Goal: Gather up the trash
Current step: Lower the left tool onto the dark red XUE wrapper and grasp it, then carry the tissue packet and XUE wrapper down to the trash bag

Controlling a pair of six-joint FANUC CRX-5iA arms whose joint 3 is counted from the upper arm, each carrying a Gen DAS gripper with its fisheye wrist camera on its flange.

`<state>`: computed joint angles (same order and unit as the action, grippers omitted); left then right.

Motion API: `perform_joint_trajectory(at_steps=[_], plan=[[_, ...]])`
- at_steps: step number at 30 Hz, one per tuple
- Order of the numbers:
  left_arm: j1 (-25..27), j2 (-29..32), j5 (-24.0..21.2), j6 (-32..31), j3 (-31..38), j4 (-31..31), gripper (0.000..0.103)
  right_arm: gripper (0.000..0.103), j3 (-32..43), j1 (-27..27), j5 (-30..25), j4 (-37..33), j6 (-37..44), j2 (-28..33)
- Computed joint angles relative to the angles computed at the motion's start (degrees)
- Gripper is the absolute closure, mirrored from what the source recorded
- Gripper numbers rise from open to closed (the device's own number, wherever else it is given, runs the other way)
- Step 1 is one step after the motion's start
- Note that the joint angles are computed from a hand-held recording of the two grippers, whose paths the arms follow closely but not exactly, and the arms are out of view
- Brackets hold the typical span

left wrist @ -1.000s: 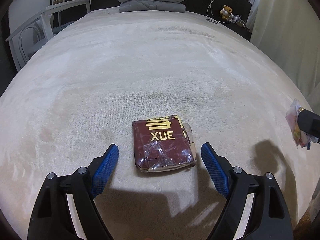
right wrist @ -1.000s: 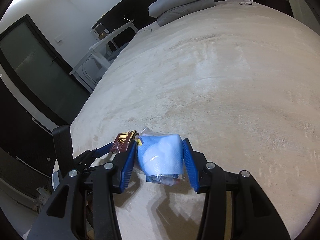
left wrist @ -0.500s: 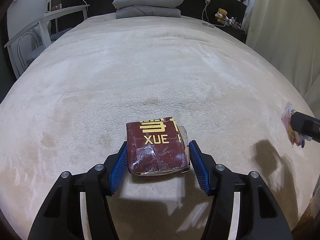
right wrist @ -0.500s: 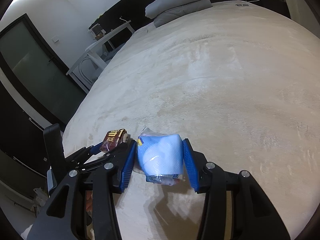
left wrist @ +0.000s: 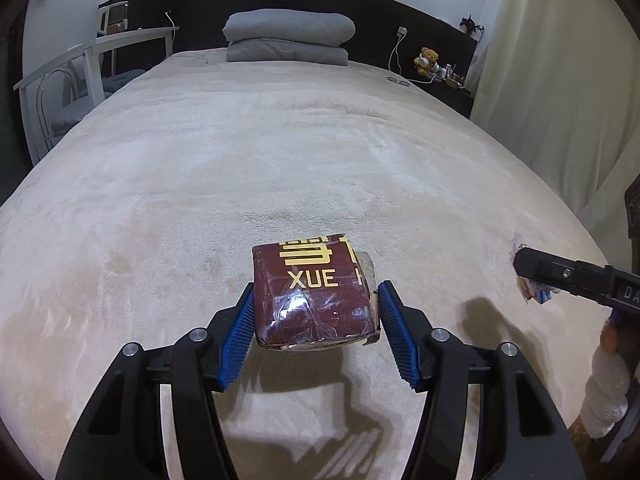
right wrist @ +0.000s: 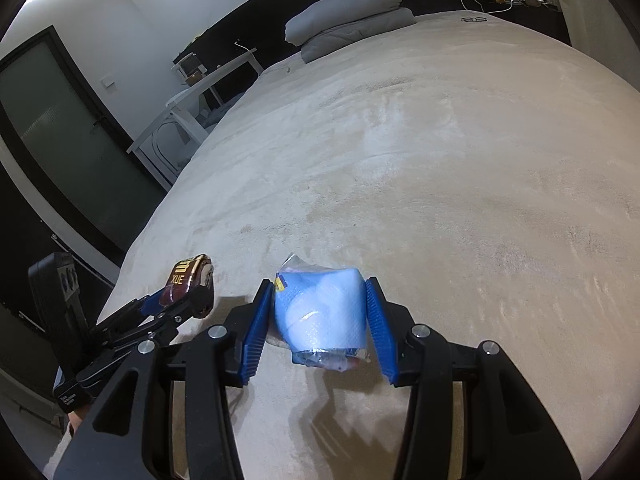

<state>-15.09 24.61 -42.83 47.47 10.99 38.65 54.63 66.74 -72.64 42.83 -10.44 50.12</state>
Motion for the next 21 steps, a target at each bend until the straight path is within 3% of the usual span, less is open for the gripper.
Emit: perform_joint_trajectory(at_steps=[8, 15, 21], plan=[[0.2, -6.6, 1.3, -6.7, -9.0, 6.2, 0.045, 0.056, -0.3, 2.0, -3.3, 1.4, -1.5, 0.1], [-0.5, -12.0, 2.7, -11.8, -16.8, 10.7, 0.045, 0.056, -5.2, 4.5, -4.3, 3.1, -5.9, -2.5], [-0.2, -15.2, 3.0, -13.7, -21.4, 13.5, 0.045, 0.056, -6.8, 6.9, -6.3, 4.1, -8.2, -3.2]])
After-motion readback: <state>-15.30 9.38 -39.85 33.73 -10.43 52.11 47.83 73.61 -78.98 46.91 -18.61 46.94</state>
